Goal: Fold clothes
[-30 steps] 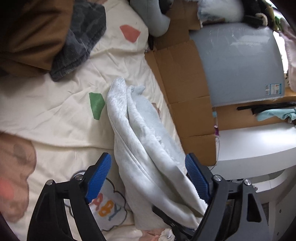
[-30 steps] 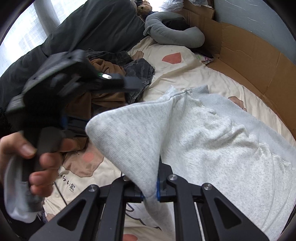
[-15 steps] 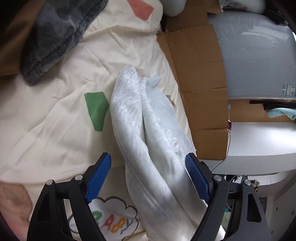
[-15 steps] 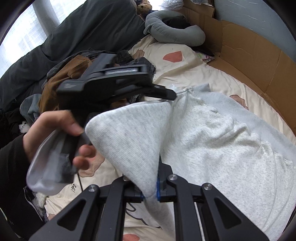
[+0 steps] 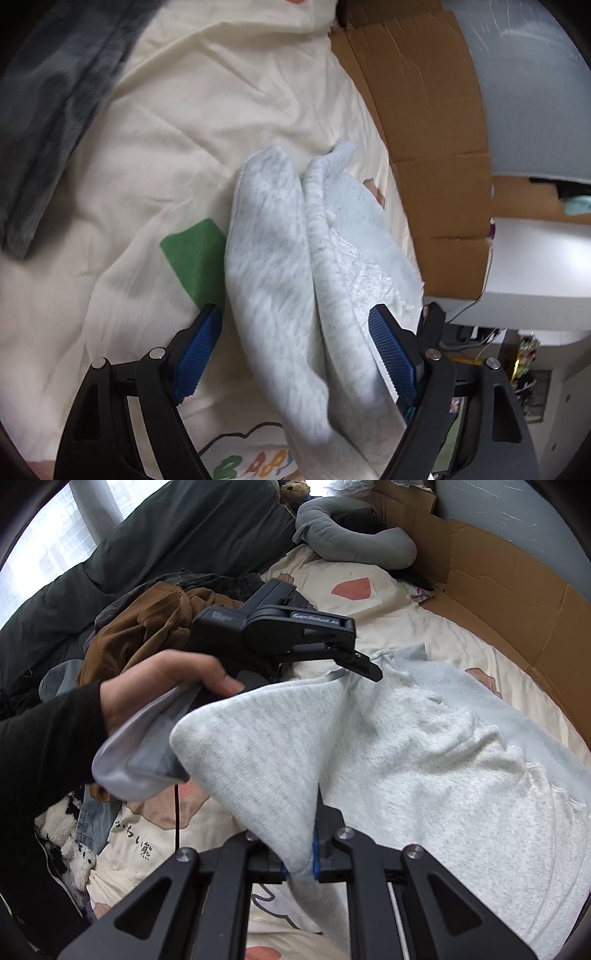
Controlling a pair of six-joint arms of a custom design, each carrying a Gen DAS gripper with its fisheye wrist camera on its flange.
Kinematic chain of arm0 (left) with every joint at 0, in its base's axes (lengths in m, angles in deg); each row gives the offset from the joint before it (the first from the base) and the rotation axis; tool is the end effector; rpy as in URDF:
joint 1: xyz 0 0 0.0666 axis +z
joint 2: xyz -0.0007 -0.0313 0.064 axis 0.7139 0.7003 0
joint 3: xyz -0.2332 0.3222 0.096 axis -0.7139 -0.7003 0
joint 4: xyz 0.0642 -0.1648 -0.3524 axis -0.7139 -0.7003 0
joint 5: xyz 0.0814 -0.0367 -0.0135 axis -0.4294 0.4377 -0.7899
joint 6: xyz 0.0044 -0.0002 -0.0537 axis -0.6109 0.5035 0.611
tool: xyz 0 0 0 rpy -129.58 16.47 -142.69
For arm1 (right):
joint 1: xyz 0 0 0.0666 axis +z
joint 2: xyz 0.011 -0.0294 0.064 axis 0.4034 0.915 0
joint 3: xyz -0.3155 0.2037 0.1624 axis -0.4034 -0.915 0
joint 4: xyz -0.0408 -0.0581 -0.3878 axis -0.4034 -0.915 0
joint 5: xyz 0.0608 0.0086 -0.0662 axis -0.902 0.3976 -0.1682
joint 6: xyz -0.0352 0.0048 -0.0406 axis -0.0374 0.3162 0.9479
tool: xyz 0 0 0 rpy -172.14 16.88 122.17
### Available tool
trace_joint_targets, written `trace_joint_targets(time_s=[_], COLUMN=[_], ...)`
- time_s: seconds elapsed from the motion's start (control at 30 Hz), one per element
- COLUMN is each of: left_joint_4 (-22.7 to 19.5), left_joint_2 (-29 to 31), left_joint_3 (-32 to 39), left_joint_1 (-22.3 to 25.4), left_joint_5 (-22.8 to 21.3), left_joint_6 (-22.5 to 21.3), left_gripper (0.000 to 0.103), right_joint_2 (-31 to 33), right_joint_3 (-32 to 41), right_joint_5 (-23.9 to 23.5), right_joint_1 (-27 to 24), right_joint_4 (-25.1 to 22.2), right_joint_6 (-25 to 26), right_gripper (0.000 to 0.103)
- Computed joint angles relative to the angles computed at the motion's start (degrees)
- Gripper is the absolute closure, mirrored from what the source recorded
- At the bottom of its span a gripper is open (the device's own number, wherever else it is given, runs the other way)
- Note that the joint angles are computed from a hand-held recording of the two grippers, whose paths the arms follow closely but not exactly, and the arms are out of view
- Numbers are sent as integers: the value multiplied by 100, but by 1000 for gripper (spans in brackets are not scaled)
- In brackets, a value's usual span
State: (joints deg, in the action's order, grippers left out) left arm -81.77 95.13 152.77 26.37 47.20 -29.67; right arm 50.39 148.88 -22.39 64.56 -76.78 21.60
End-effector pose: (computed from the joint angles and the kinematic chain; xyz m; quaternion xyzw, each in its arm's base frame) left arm 0.5440 -0.2151 0.3739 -0.1013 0.9031 -0.4172 0.0121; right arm 0.2651 0.2331 0.4698 -0.2515 0.9278 0.1692 0.2175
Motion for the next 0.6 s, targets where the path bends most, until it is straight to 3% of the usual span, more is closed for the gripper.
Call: trace_joint_targets(time_s=[0.07, 0.13, 0.17, 0.23, 0.33, 0.6], left_joint_4=[-359, -670, -746, -783, -847, -969], left_joint_2=[127, 226, 243, 232, 203, 144], left_joint_3=[197, 358, 398, 418, 445, 877], left_joint_1=[-5, -1, 7, 31, 70, 9], left_joint_5=[-10, -112, -138, -124, -96, -133], left_joint_6=[-256, -447, -497, -538, -619, -510], left_gripper=[31, 51, 56, 78, 86, 90], right_joint_2=[-6, -11, -14, -21, -63, -290], right_joint_3=[-6, -14, -19, -26, -48, -60], right_joint_5=[9, 7, -6, -21, -62, -183], right_joint_1=[7, 6, -3, -14, -53, -220], right_joint_4=[7, 14, 12, 9, 7, -11], right_joint_6=[-7, -13, -18, -29, -43, -104], right_gripper=[95, 95, 95, 95, 95, 95])
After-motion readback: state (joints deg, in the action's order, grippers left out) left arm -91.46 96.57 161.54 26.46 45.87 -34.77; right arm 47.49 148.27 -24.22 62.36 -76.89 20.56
